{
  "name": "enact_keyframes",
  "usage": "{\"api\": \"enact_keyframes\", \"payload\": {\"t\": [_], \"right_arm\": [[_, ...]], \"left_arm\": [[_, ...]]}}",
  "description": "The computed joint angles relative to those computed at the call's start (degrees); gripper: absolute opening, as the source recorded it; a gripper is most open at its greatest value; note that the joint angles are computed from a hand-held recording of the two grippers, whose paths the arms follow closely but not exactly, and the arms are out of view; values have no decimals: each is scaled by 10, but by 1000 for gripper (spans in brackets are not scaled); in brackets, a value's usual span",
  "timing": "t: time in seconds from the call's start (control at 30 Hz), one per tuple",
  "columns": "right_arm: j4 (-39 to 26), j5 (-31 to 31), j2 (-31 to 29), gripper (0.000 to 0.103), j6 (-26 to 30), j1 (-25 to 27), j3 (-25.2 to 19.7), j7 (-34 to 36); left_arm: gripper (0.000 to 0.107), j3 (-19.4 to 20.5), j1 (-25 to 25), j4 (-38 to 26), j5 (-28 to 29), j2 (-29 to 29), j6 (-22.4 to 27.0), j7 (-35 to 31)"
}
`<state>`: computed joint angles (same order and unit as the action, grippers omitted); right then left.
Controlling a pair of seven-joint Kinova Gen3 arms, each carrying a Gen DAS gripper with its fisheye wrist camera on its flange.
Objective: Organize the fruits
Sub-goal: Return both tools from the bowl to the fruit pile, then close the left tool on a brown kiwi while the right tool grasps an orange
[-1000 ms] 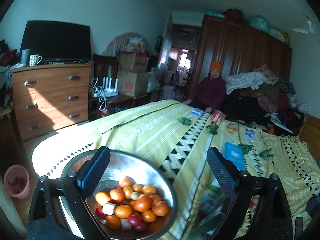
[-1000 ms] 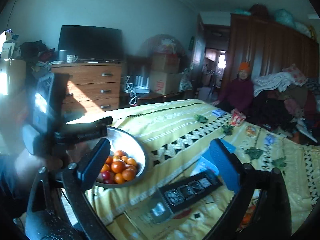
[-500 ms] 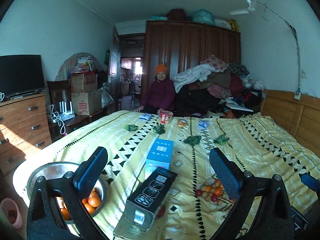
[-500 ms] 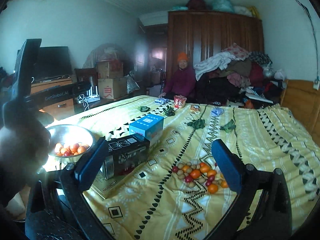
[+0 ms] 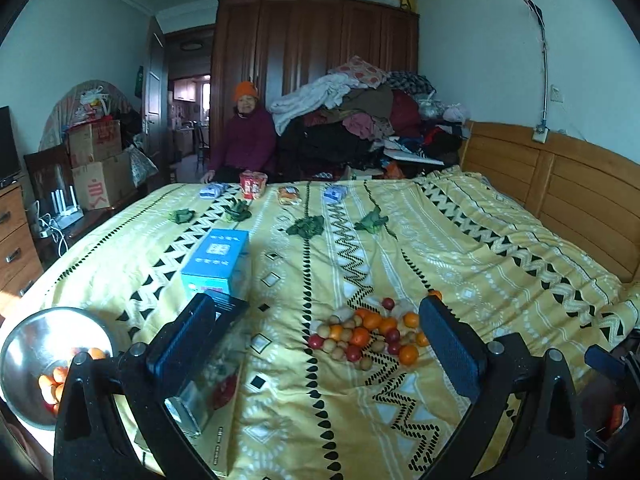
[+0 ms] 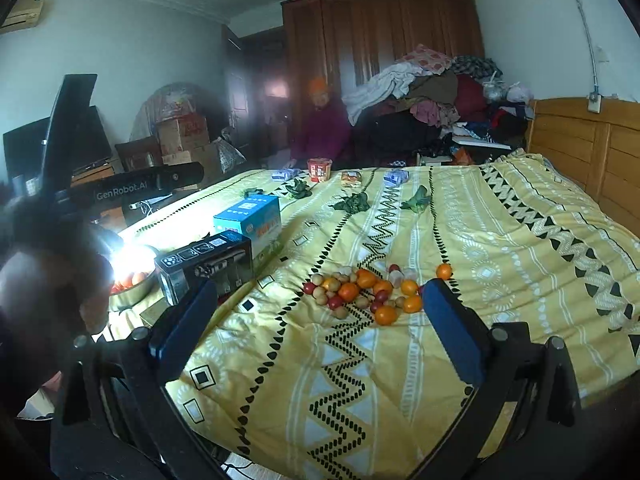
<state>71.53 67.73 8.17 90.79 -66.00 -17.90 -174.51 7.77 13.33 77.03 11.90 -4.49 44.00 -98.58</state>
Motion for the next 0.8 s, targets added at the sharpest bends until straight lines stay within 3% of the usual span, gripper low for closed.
{"api": "enact_keyframes", "payload": {"t": [0.1,0.17,0.23,0.3,0.33,0.5,0.63,0.8], "right_arm": [[35,-48,-20,91,-27,25,10,-15],[60,-94,-37,76,-73,68,8,-20],[88,-137,-52,66,-119,107,8,-26],[108,-179,-61,59,-166,154,5,-19],[120,-197,-64,56,-189,164,13,-14],[149,-276,-69,54,-265,238,25,21],[151,-311,-62,54,-280,267,28,41],[165,-349,-64,54,-294,292,37,71]], "left_arm": [[101,11,9,-15,-7,47,25,2],[97,14,12,-20,-9,77,41,6],[86,15,12,-24,-1,104,57,1],[82,17,15,-36,-2,133,73,2],[74,17,16,-37,0,144,74,1],[60,32,16,-76,29,219,107,-27],[49,43,21,-132,57,291,150,-36],[46,39,40,-178,56,353,166,-11]]}}
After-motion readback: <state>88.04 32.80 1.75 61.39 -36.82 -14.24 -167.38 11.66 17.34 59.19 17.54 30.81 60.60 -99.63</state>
